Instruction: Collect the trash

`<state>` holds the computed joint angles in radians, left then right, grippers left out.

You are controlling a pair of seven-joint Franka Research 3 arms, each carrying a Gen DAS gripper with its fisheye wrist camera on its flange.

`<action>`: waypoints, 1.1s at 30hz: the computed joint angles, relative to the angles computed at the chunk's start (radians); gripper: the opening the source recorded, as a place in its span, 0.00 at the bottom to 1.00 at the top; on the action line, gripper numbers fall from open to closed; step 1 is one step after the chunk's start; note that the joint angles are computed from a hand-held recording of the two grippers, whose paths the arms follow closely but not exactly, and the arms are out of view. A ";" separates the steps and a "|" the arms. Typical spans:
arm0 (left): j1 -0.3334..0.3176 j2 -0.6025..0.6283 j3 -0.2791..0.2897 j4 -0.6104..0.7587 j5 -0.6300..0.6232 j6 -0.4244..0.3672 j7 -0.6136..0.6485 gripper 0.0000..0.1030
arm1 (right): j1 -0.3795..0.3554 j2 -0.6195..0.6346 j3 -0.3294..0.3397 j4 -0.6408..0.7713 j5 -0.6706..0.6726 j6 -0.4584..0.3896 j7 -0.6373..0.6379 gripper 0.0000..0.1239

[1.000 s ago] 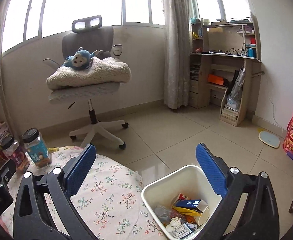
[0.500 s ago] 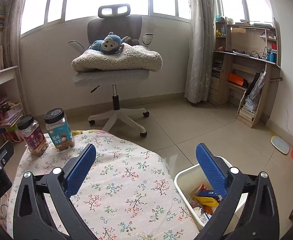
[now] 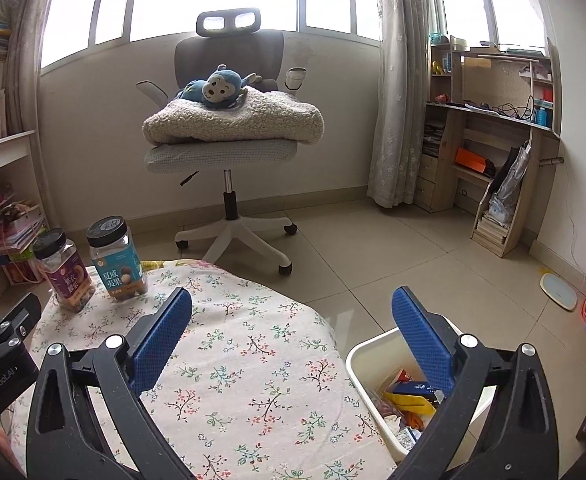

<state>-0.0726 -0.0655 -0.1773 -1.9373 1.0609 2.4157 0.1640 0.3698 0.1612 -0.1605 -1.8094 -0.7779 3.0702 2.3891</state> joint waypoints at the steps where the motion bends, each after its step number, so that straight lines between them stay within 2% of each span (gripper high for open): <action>1: 0.000 0.003 0.001 0.002 -0.011 0.005 0.007 0.94 | -0.003 0.002 0.003 0.001 0.007 -0.001 -0.008 0.78; 6: -0.002 0.012 0.002 0.010 -0.020 0.016 0.010 0.94 | -0.009 0.008 0.011 0.001 0.052 -0.007 -0.056 0.78; 11: -0.007 0.023 0.004 0.020 -0.026 0.021 0.013 0.94 | 0.012 0.010 -0.018 0.006 0.009 -0.005 -0.014 0.78; 17: -0.011 0.031 0.008 0.027 -0.041 0.030 0.024 0.94 | 0.005 0.015 -0.011 0.010 0.031 -0.008 -0.030 0.78; 24: -0.015 0.034 0.009 0.029 -0.042 0.031 0.023 0.94 | 0.022 0.016 -0.036 0.013 -0.023 0.000 0.024 0.78; 33: -0.018 0.033 0.009 0.027 -0.041 0.034 0.023 0.94 | 0.011 0.015 -0.028 0.017 -0.047 0.001 0.046 0.78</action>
